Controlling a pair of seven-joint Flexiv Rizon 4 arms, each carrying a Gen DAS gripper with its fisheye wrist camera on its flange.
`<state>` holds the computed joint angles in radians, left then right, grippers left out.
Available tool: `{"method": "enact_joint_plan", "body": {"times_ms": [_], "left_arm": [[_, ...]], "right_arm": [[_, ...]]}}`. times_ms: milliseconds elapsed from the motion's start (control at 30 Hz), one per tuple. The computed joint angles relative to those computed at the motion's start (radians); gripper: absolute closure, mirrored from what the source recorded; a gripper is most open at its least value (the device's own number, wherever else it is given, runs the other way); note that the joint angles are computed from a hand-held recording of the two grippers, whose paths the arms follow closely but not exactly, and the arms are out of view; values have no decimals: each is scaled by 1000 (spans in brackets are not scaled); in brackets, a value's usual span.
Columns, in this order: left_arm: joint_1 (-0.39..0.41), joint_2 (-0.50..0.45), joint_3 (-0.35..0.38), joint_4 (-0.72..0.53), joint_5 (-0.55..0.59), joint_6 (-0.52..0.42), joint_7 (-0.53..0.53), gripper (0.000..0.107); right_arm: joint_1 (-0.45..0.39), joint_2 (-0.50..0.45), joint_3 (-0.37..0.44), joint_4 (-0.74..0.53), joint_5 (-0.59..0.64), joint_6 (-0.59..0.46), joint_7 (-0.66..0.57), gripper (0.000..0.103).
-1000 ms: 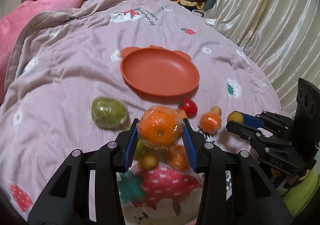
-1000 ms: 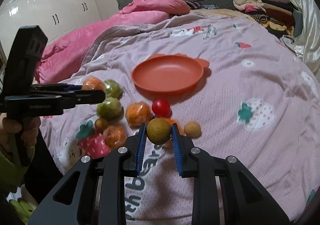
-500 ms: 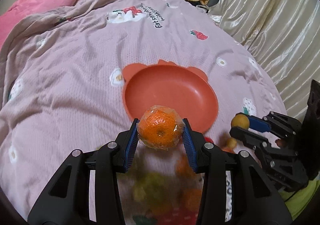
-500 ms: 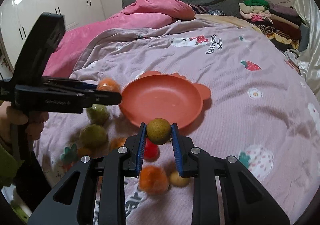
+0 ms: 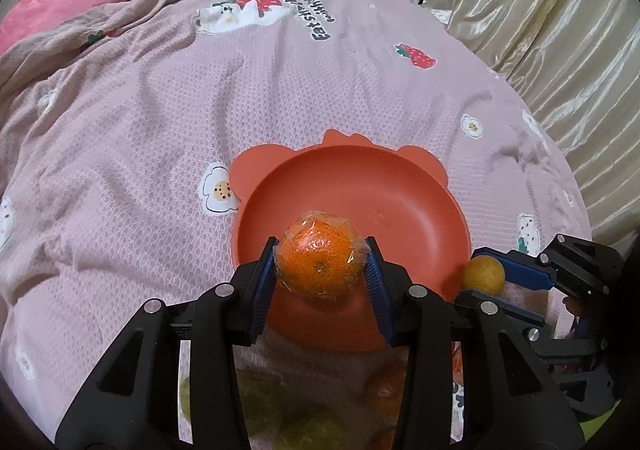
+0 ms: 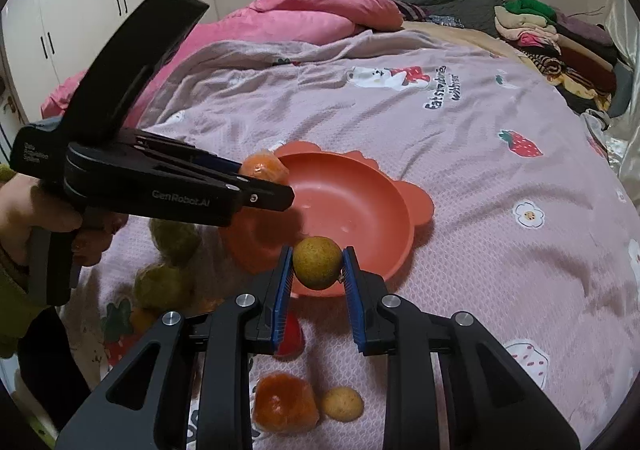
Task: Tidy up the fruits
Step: 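Carry both fruits over the orange plate while the right gripper drops its fruit in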
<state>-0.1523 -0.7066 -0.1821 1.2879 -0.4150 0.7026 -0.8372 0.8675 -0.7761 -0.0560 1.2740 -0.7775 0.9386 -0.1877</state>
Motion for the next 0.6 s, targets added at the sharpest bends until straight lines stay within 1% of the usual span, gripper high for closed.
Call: {"method": "enact_joint_plan", "body": {"times_ms": [167,600], "left_arm": [[-8,-13,8,-25,19,-14,-7,73],[-14,-32,8,-44,32,-26,-16,73]], "right_arm": [[-13,-27,22,-39,39,-15,-56,79],[-12,-44,18,-66,88,-20,-85,79]]}}
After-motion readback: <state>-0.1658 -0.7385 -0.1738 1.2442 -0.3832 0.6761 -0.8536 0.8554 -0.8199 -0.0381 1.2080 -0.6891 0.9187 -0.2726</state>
